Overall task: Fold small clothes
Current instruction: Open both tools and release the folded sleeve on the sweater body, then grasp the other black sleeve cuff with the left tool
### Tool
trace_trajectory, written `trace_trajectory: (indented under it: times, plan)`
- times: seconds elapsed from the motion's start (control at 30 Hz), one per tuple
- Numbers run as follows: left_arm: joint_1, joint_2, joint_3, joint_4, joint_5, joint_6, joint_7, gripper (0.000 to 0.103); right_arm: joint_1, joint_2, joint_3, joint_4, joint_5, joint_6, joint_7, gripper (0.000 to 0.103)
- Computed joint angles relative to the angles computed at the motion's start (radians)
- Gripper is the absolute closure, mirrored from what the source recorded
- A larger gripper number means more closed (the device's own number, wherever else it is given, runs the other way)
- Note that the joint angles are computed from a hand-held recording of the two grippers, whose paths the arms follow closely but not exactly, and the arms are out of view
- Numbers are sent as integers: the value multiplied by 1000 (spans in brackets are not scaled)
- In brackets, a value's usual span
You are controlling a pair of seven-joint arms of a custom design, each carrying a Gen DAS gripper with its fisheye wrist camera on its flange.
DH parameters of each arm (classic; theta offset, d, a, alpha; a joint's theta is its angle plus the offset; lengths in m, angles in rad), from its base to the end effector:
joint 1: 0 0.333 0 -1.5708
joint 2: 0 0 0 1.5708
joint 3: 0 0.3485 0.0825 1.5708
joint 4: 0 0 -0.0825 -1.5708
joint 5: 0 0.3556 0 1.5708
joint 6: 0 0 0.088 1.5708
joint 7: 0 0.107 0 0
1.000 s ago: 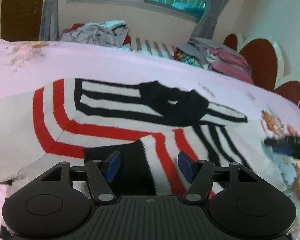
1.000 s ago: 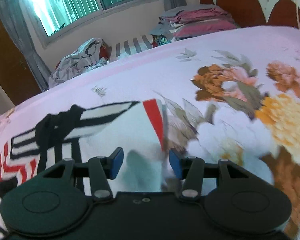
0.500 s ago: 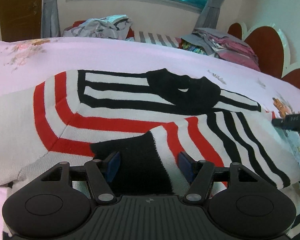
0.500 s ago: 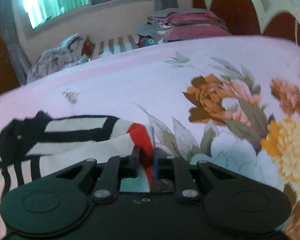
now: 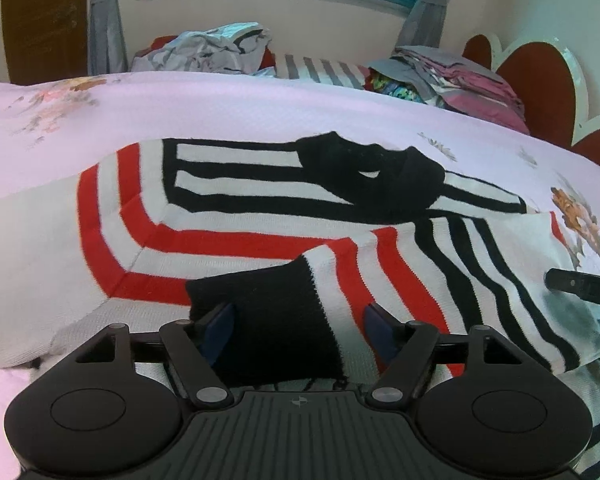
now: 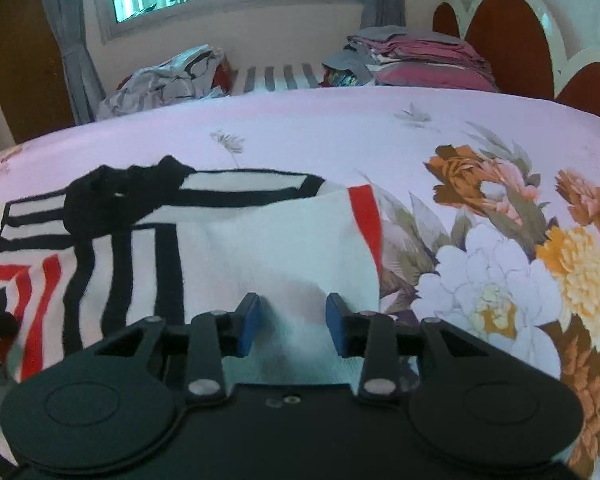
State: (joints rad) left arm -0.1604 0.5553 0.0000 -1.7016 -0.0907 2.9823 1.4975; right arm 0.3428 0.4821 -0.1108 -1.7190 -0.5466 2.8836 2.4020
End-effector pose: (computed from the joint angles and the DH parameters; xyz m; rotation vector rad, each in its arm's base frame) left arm 0.7097 -0.1084 0.4023 -1.8430 1.8486 -0.8158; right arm 0.6718 0.2036 0.4264 -1.7023 1.8551 -0.6706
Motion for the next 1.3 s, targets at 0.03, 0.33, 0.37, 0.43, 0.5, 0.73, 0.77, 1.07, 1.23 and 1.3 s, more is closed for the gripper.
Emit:
trace_trajectory:
  times: [0.03, 0.33, 0.37, 0.43, 0.5, 0.73, 0.77, 1.07, 1.23, 1.3]
  plan:
    - [-5, -9, 8, -9, 4, 3, -4, 31, 3, -13, -1, -12, 0, 16, 10, 63]
    - [25, -100, 16, -111, 8, 36, -1, 24, 50, -57, 47, -44, 0, 61, 24, 50]
    - [31, -112, 17, -126, 6, 44, 1, 24, 54, -53, 59, -38, 9, 58, 14, 49]
    - [42, -131, 20, -150, 4, 54, 6, 22, 67, -46, 72, -28, 23, 55, 3, 49]
    - [55, -148, 21, -172, 1, 66, 14, 22, 83, -38, 83, -11, 33, 48, -9, 49]
    - [141, -196, -8, -234, -48, 89, 68, 21, 139, 2, 92, 67, 50, 15, -35, 47]
    - [148, -202, -6, -244, -54, 93, 72, 21, 144, 14, 96, 85, 54, 6, -43, 47]
    - [240, -253, 21, -342, -116, 111, 86, 21, 188, 128, 119, 249, 103, -86, -98, 57]
    - [417, -250, -100, -365, -283, 129, 158, 21, 202, 175, 137, 320, 139, -113, -138, 56]
    - [451, -237, -112, -360, -334, 132, 164, 21, 211, 189, 138, 343, 146, -124, -156, 56]
